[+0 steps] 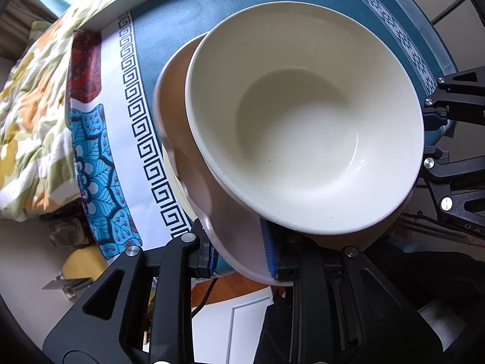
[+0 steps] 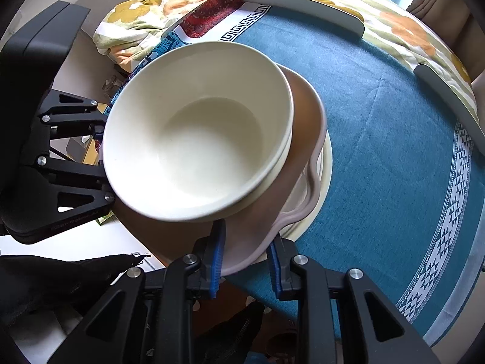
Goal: Organize plates and bowls
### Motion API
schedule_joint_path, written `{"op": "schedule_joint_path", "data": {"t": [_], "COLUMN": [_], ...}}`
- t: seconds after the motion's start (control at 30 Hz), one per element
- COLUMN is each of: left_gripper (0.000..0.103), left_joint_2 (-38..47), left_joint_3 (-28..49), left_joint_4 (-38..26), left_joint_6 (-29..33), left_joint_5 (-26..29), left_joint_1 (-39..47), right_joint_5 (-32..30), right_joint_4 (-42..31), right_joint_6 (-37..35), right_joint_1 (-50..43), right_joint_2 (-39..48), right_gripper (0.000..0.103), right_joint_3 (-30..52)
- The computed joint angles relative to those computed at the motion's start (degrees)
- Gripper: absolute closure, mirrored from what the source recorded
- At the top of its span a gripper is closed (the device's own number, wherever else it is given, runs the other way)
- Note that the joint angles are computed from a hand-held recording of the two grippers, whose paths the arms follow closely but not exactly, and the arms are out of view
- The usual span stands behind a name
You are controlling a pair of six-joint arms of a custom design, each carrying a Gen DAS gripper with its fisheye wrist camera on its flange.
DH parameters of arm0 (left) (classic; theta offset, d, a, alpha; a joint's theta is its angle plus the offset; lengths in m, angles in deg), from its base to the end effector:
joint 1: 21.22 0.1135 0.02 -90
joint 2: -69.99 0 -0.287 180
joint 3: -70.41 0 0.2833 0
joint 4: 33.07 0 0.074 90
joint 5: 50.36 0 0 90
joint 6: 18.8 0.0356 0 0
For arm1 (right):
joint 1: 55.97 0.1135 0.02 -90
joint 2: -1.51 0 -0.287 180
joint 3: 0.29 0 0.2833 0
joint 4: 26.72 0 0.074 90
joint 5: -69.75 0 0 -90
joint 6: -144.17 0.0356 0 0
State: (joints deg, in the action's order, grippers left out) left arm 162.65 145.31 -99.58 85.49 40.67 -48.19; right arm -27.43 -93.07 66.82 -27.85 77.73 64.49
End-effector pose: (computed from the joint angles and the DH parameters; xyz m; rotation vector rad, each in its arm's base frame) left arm 0.2796 -0.1430 0.2047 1.0737 2.8482 -0.0440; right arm 0.2205 0.1229 0.2292 -0.4198 2.9423 0.2855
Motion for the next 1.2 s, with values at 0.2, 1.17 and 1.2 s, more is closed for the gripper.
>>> {"op": "schedule_joint_path", "data": {"t": [0.2,1.17,1.2], "left_gripper": [0.082,0.016,0.012], "left_joint_2": [1.35,-13.87,-16.0], "left_joint_3": [1.93,0.09,-0.36], "left_joint_4": [-1.97,-5.36,-5.01], "left_joint_6": [-0.86,1.01,0.22], "left_joint_5": [1.43,0.71,1.01], "left_joint_1": [1.04,0.6,0.49], "right_joint_5": [1.53,7.9,8.58], "right_joint_4": [-0.22,-6.41,-6.84], "right_joint_6": [0.75,11.82,12.84], "right_joint_1": [0.72,5.84,6.68], "right_joint_2": [0.11,-10.69,-12.05], "right_gripper": [0.079,0.07,0.058], "right_joint_3": [0.49,1.32,1.33]}}
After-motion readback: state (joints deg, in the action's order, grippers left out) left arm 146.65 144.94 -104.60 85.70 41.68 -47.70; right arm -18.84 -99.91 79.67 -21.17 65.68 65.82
